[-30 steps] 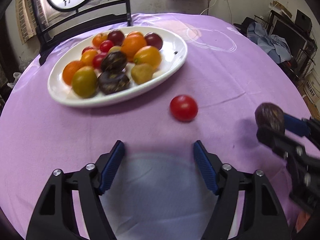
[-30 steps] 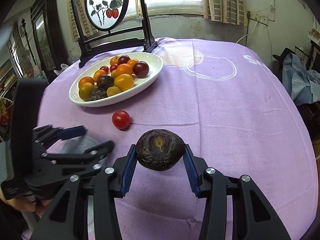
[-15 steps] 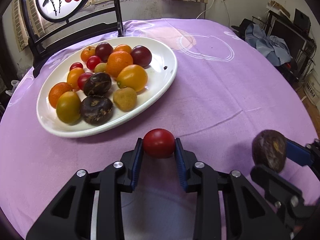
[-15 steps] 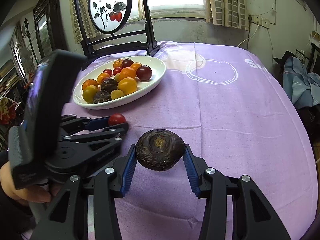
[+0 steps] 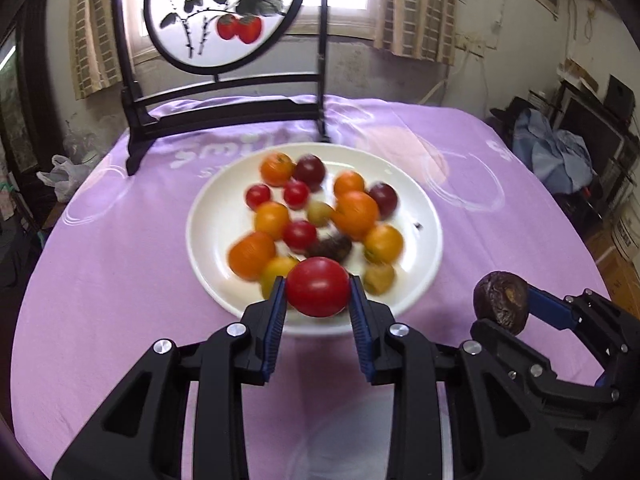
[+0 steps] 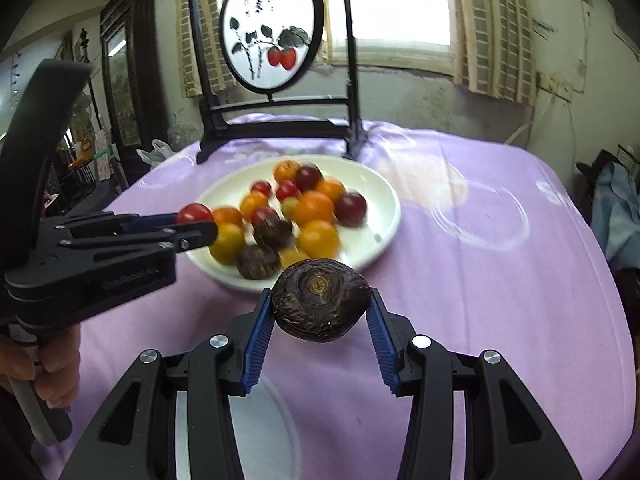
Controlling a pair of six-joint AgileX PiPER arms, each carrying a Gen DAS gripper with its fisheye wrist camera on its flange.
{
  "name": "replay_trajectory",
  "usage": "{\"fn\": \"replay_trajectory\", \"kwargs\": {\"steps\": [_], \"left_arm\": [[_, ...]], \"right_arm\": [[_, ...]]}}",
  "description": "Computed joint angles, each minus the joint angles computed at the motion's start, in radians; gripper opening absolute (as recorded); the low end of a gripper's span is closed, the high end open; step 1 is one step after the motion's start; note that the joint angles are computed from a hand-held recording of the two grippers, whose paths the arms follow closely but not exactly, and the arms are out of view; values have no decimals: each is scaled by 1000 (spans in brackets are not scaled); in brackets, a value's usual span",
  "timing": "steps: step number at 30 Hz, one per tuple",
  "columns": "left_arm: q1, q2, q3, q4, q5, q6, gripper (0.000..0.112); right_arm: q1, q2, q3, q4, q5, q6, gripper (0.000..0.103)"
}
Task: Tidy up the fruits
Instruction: 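Carry the red tomato and passion fruit onto the white plate and open both tools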
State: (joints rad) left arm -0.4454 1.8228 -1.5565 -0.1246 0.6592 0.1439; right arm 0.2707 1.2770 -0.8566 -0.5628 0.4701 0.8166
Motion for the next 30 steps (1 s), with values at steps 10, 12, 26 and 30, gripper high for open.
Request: {"fn": "replay_trajectory", "kwargs": {"steps": [10, 12, 26, 30], "left_arm": [[41, 260, -395, 80, 143, -102, 30], [42, 306, -454, 81, 167, -118, 31], [35, 101, -131, 93, 26, -122, 76], [37, -23, 57, 58, -56, -105, 83]], "right_arm": [[-40, 327, -292, 8, -20, -29, 47], [-50, 363, -318, 4, -32, -23, 48], [-51, 157, -91, -13, -65, 61, 77], [7, 68, -3, -65, 11, 142, 79]]}}
